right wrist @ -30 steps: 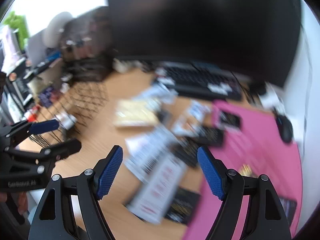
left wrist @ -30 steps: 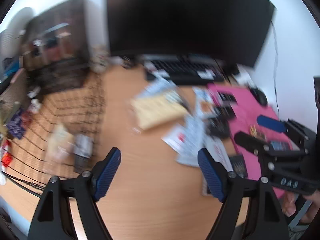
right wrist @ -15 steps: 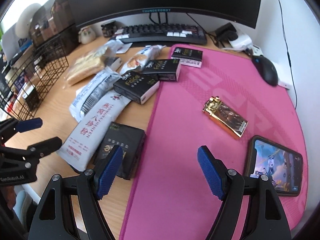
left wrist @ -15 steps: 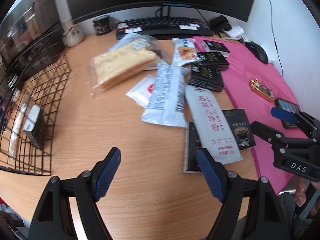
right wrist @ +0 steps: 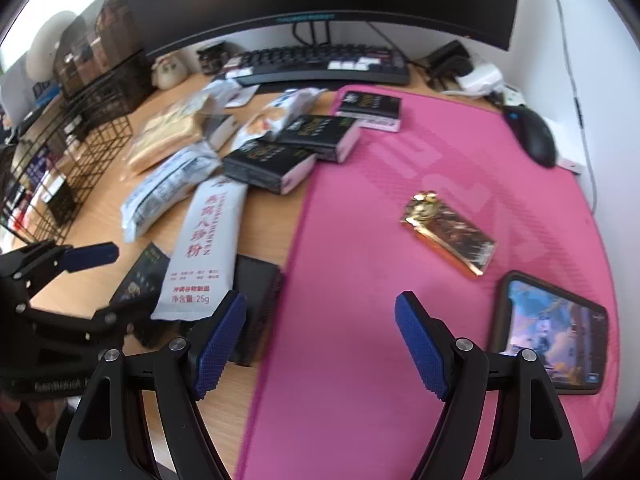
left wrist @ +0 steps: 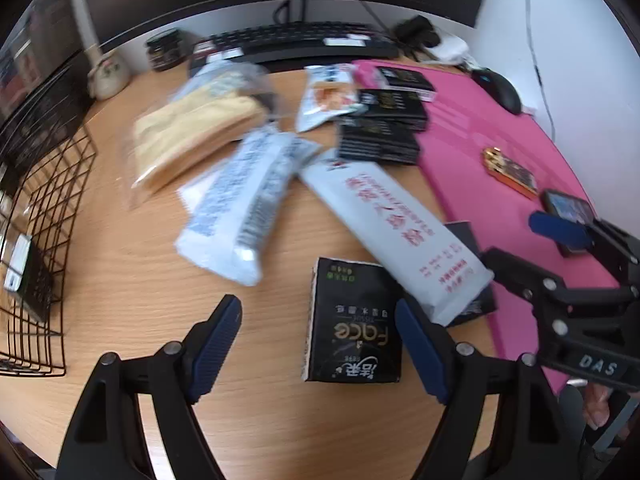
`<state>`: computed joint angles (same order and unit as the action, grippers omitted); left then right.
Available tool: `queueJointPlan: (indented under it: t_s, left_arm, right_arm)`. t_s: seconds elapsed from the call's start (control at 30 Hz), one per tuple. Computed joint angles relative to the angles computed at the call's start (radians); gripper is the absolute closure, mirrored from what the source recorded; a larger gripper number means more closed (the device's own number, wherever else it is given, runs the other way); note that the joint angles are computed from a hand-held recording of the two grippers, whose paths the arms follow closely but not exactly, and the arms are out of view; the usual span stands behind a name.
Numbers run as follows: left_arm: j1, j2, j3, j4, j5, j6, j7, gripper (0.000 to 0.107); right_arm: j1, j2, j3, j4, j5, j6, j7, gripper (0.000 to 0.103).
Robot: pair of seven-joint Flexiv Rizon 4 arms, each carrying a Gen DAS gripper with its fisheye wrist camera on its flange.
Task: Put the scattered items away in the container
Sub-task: 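Return both grippers to the desk items, then grasp a black Face tissue pack with each gripper and carry to basket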
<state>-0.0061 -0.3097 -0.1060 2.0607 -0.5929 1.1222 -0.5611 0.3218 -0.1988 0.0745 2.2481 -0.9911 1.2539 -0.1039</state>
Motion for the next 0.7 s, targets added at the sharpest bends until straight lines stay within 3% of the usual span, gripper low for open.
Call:
queueJointPlan:
  t_s: [0.37, 0.53, 0.7]
  left_arm:
    - [0.05, -0.014, 0.02, -0.015, -0.001, 0.011, 0.007, 0.025]
    - [0.046, -0.028, 0.027, -0.024, 0.032, -0.021, 0.005, 0.025]
    - [0.048, -0.044, 0.006, -0.012, 0.017, 0.039, 0.014, 0.027]
  right_arm:
    - [0.077, -0.113, -0.002, -0.109, 0.078, 0.01, -0.107, 0.026]
    - [0.101, -0.108, -0.029, -0.103, 0.068, -0.012, -0.087, 0.026]
    - [0.096, -0.099, -0.033, -0.091, 0.052, -0.02, -0.081, 0.026]
